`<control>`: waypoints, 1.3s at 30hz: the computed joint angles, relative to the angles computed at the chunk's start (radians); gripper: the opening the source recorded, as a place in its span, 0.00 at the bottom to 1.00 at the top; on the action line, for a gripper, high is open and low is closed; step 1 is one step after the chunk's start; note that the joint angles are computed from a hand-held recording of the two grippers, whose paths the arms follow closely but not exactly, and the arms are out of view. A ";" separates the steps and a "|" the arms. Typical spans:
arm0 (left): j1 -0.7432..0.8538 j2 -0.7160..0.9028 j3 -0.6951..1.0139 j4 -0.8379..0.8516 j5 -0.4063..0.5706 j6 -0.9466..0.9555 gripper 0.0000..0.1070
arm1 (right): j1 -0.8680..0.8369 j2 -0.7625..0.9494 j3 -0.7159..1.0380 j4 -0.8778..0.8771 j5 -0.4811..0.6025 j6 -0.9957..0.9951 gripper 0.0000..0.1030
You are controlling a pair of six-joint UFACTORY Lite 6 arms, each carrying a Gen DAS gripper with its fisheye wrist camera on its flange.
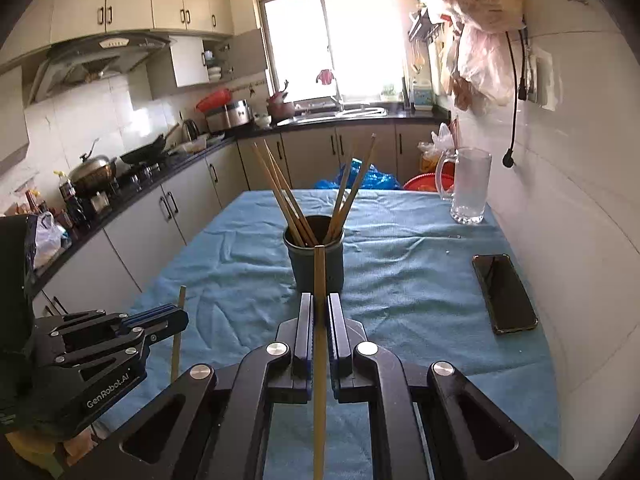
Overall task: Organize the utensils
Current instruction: 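Lift both held chopsticks upright and carry them over the grey cup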
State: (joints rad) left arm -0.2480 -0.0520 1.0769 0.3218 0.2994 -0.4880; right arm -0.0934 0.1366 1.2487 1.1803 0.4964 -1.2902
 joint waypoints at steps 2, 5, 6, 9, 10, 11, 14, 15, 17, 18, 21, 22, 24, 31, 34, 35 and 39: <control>-0.011 -0.036 -0.020 0.032 0.002 -0.028 0.05 | -0.013 -0.029 -0.021 0.018 0.017 -0.015 0.07; -0.033 -0.076 -0.046 0.115 0.004 -0.107 0.05 | -0.027 -0.063 -0.043 0.033 0.034 -0.024 0.07; -0.041 -0.091 -0.057 0.151 0.004 -0.140 0.05 | -0.031 -0.072 -0.049 0.038 0.039 -0.026 0.07; -0.059 -0.129 -0.082 0.222 0.006 -0.208 0.05 | -0.039 -0.084 -0.053 0.048 0.054 -0.028 0.07; -0.064 -0.139 -0.086 0.234 0.008 -0.220 0.05 | -0.042 -0.087 -0.054 0.051 0.060 -0.028 0.07; -0.064 -0.151 -0.091 0.233 0.009 -0.219 0.05 | -0.045 -0.091 -0.054 0.054 0.065 -0.028 0.07; -0.064 -0.178 -0.101 0.228 0.008 -0.220 0.05 | -0.050 -0.095 -0.052 0.062 0.074 -0.031 0.07; -0.061 -0.190 -0.105 0.228 0.006 -0.225 0.05 | -0.052 -0.097 -0.052 0.065 0.077 -0.033 0.07; -0.053 -0.208 -0.110 0.212 0.002 -0.220 0.05 | -0.053 -0.094 -0.046 0.068 0.081 -0.033 0.06; -0.047 -0.214 -0.109 0.184 -0.002 -0.199 0.05 | -0.055 -0.087 -0.038 0.070 0.085 -0.034 0.06; -0.033 -0.217 -0.094 0.124 -0.003 -0.147 0.05 | -0.057 -0.082 -0.027 0.073 0.093 -0.033 0.07; -0.033 -0.217 -0.089 0.126 0.000 -0.148 0.05 | -0.060 -0.075 -0.017 0.074 0.098 -0.033 0.07; -0.031 -0.213 -0.072 0.126 0.005 -0.145 0.05 | -0.064 -0.068 -0.002 0.074 0.110 -0.029 0.07; -0.009 -0.182 -0.012 -0.019 0.005 0.003 0.05 | -0.062 -0.030 0.052 0.058 0.127 -0.011 0.06; -0.004 -0.163 0.019 -0.037 0.011 0.031 0.05 | -0.061 -0.007 0.083 0.051 0.131 0.000 0.07; -0.006 -0.157 0.029 -0.029 0.014 0.026 0.05 | -0.060 0.002 0.094 0.048 0.130 0.004 0.07; 0.012 -0.118 0.083 -0.092 0.026 0.111 0.05 | -0.060 0.031 0.132 0.037 0.133 0.021 0.07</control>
